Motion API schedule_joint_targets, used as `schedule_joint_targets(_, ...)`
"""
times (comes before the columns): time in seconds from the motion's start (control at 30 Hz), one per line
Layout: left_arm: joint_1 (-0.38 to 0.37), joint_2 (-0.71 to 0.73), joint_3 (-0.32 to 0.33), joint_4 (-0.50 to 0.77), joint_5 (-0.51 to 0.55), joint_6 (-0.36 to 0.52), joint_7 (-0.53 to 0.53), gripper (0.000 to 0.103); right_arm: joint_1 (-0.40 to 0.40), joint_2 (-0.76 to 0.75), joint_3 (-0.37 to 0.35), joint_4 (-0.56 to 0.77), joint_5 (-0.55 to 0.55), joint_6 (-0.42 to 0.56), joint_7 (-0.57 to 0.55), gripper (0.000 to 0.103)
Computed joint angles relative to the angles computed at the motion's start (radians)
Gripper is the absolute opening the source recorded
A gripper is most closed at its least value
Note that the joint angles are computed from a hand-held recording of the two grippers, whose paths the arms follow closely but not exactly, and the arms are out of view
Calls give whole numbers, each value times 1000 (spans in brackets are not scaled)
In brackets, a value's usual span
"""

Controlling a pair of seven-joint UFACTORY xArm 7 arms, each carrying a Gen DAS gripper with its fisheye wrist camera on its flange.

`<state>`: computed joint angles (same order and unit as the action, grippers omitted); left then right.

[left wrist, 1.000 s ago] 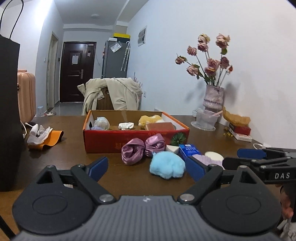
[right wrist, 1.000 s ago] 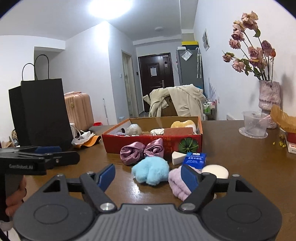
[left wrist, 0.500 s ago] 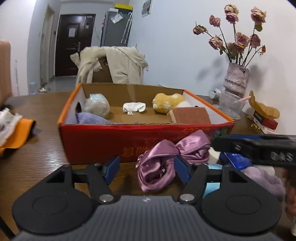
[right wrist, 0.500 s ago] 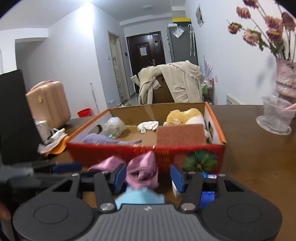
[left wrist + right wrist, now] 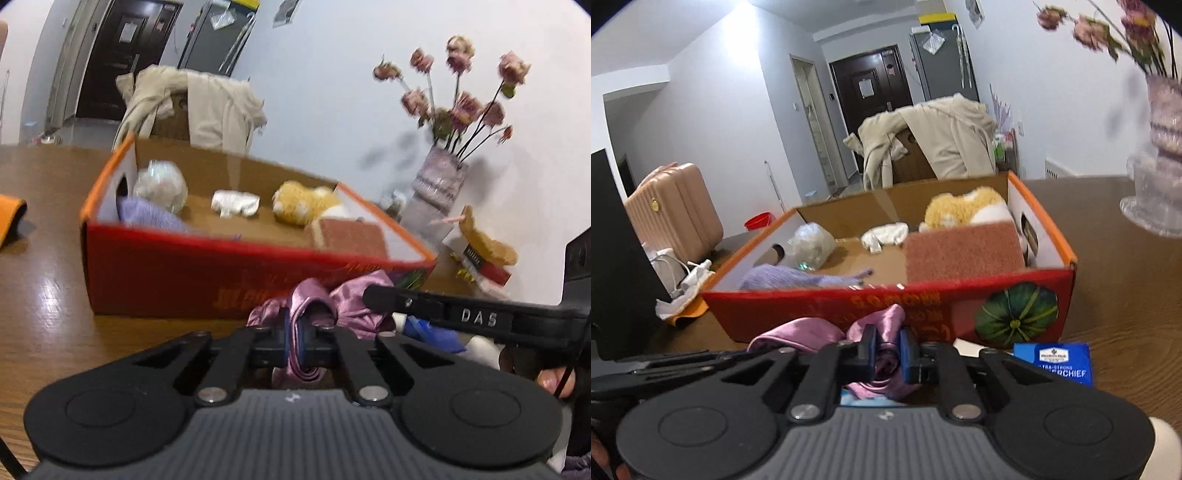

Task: Organize soft objects
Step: 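Grasp the pink satin scrunchie with the left gripper, then carry the pink scrunchie into the box and open the left gripper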

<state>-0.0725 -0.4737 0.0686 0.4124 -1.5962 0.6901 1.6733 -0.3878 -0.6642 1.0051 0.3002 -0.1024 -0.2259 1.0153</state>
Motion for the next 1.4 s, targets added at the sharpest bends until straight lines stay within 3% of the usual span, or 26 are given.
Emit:
schedule_joint_targets(0.13, 20, -224, 46, -79, 90, 60, -83, 5, 171, -161, -86, -9, -11, 120, 16, 12)
schedule_joint_targets(0.4, 101, -733, 206, -269, 420, 207, -368, 5, 517, -425, -197, -56, -44, 366, 133, 12)
schedule_joint_targets(0.63, 85, -862, 279, -301, 557, 204, -468, 4, 575, -471, -194, -42, -114, 429, 226, 12)
schedule_joint_targets(0.77, 27, -867, 328, -289, 587, 157, -479, 4, 581, -487, -207, -33, -164, 448, 263, 12)
schedule_joint_targets(0.9, -82, -779, 357, -235, 567, 70, -447, 4, 529, -461, -230, -14, -214, 404, 261, 12)
schedule_joint_targets(1.03, -243, -600, 394, -104, 487, -14, -390, 4, 415, -372, -261, 18, -239, 281, 221, 11)
schedule_joint_targets(1.17, -382, -327, 423, 87, 336, -37, -312, 4, 225, -234, -255, 97, -247, 136, 126, 11)
schedule_joint_targets(1.3, -457, -35, 429, 283, 182, -60, -226, 4, 36, 14, -218, 229, -247, 43, 14, 11)
schedule_joint_targets(1.4, -461, 192, 440, 424, 127, -29, -260, 4, -138, 242, -107, 359, -237, 32, -56, 11)
